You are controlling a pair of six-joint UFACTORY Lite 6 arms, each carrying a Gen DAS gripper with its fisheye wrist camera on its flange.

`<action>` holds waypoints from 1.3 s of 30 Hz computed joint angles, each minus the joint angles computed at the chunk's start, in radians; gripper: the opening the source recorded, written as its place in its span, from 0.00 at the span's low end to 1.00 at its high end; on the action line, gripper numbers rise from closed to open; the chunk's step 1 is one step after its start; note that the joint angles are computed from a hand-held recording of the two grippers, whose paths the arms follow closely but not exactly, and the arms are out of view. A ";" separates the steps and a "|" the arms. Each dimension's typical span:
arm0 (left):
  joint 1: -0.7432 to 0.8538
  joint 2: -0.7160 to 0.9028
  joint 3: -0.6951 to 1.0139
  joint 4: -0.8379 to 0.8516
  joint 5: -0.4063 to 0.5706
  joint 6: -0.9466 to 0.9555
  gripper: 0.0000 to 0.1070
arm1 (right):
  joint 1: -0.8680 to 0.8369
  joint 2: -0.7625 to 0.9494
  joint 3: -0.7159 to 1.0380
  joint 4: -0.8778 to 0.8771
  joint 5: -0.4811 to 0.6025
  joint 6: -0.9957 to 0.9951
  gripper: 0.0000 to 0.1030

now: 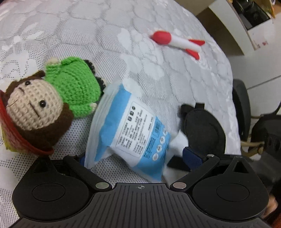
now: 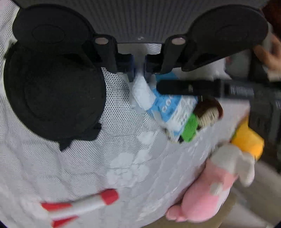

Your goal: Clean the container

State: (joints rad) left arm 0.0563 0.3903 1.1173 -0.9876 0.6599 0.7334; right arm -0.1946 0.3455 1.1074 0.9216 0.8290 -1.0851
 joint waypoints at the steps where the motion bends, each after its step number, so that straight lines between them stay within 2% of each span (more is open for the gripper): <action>1: 0.000 -0.011 -0.009 -0.011 -0.016 0.011 0.95 | 0.014 -0.027 -0.021 -0.002 -0.028 -0.022 0.11; 2: 0.000 -0.021 -0.018 -0.022 -0.033 0.022 0.94 | 0.017 -0.049 -0.037 0.006 -0.043 -0.040 0.11; 3: -0.010 -0.047 -0.033 -0.001 -0.065 0.021 0.85 | -0.002 -0.058 -0.039 0.029 -0.033 -0.047 0.11; 4: -0.034 -0.078 -0.048 0.050 -0.112 0.009 0.70 | -0.024 -0.060 -0.032 0.049 -0.025 -0.040 0.11; 8: -0.166 -0.217 -0.129 0.269 -0.272 -0.043 0.67 | -0.108 -0.054 -0.007 0.091 -0.050 -0.001 0.11; 12: -0.266 -0.334 -0.214 0.216 -0.254 0.078 0.63 | -0.236 -0.030 0.008 0.233 0.133 0.000 0.11; 15: -0.339 -0.375 -0.241 0.271 -0.255 0.023 0.63 | -0.284 -0.053 -0.025 0.361 0.310 -0.035 0.11; 18: -0.396 -0.395 -0.256 0.386 -0.279 -0.085 0.64 | -0.241 -0.102 -0.061 0.368 0.334 -0.080 0.11; 22: -0.441 -0.402 -0.268 0.513 -0.293 -0.214 0.65 | -0.144 -0.124 -0.086 0.253 0.182 -0.062 0.12; 27: -0.460 -0.394 -0.274 0.509 -0.295 -0.215 0.69 | -0.181 -0.130 -0.081 0.203 0.131 -0.010 0.12; 29: -0.455 -0.387 -0.270 0.491 -0.288 -0.192 0.71 | -0.181 -0.144 -0.091 0.184 0.078 -0.001 0.12; 32: -0.416 -0.368 -0.256 0.427 -0.254 -0.139 0.75 | -0.155 -0.142 -0.085 0.139 -0.020 0.018 0.12; 36: -0.306 -0.296 -0.207 0.320 -0.196 -0.089 0.83 | -0.139 -0.114 -0.060 0.068 -0.069 0.071 0.12; 37: -0.269 -0.265 -0.185 0.266 -0.166 -0.051 0.87 | -0.132 -0.109 -0.058 0.059 -0.080 0.079 0.12; 39: -0.206 -0.181 -0.129 0.161 -0.098 0.009 0.88 | -0.131 -0.126 -0.070 0.064 -0.092 0.071 0.12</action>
State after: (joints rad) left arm -0.1495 0.2095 0.9882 -0.8261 0.5615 0.7423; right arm -0.3259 0.2200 1.0371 0.9854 0.7374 -1.0141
